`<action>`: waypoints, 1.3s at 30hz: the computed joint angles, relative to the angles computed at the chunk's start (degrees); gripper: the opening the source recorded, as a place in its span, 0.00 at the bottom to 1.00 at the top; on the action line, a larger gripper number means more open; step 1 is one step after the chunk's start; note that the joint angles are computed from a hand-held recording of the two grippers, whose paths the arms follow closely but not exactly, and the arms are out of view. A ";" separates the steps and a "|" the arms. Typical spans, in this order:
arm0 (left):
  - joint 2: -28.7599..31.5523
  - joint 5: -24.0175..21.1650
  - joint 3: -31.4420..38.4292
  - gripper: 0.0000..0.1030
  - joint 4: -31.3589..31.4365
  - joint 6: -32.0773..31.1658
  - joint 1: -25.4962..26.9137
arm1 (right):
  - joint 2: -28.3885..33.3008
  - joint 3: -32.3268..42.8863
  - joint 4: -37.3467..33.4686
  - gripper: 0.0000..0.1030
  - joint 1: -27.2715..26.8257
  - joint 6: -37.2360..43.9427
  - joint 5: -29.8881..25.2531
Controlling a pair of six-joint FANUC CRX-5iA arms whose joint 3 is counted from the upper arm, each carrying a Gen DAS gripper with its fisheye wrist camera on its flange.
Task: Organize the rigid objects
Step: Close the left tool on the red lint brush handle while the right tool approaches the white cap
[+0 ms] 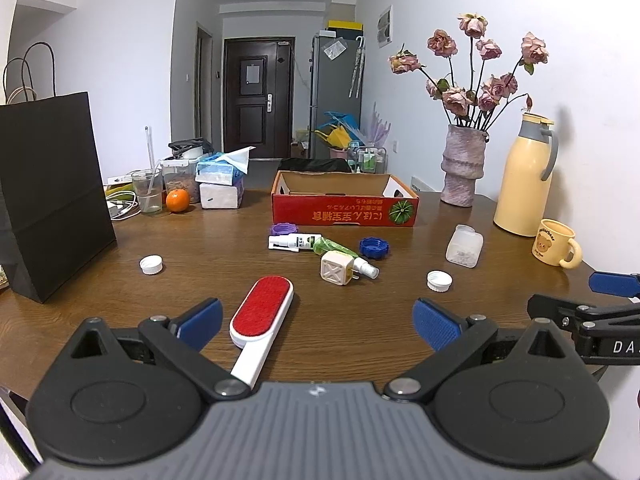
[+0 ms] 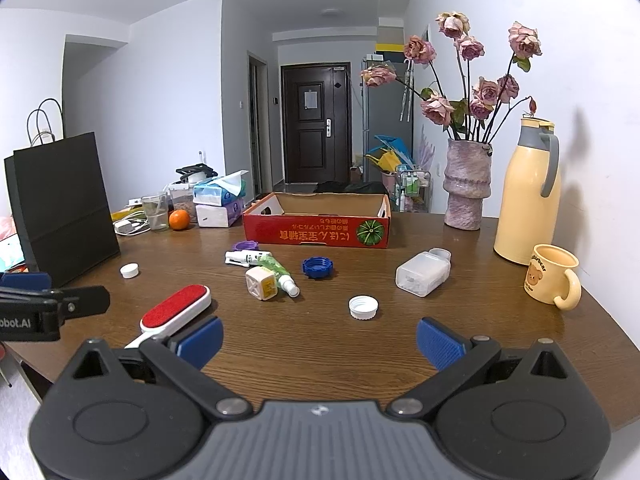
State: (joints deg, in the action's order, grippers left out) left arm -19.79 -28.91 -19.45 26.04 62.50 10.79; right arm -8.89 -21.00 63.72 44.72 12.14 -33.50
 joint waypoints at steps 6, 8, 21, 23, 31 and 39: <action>1.14 -0.35 0.80 1.00 -1.61 1.53 0.08 | 0.39 -0.07 -0.69 1.00 -0.64 0.69 1.74; 2.06 -0.97 1.64 1.00 -3.05 3.00 0.06 | 1.22 0.45 -1.71 1.00 -1.06 1.41 2.42; 9.14 -4.16 7.10 1.00 -7.52 8.13 0.65 | 6.78 5.86 -10.59 1.00 -2.87 8.91 3.41; 10.37 -4.96 8.20 1.00 -8.08 8.82 0.77 | 7.86 6.81 -11.54 1.00 -3.25 9.58 3.45; 15.12 -7.42 12.51 1.00 -10.69 10.65 1.30 | 12.01 11.35 -15.87 1.00 -4.39 14.22 2.73; 20.65 -11.46 17.53 1.00 -13.32 11.36 1.56 | 16.70 17.51 -22.90 1.00 -4.93 21.02 0.22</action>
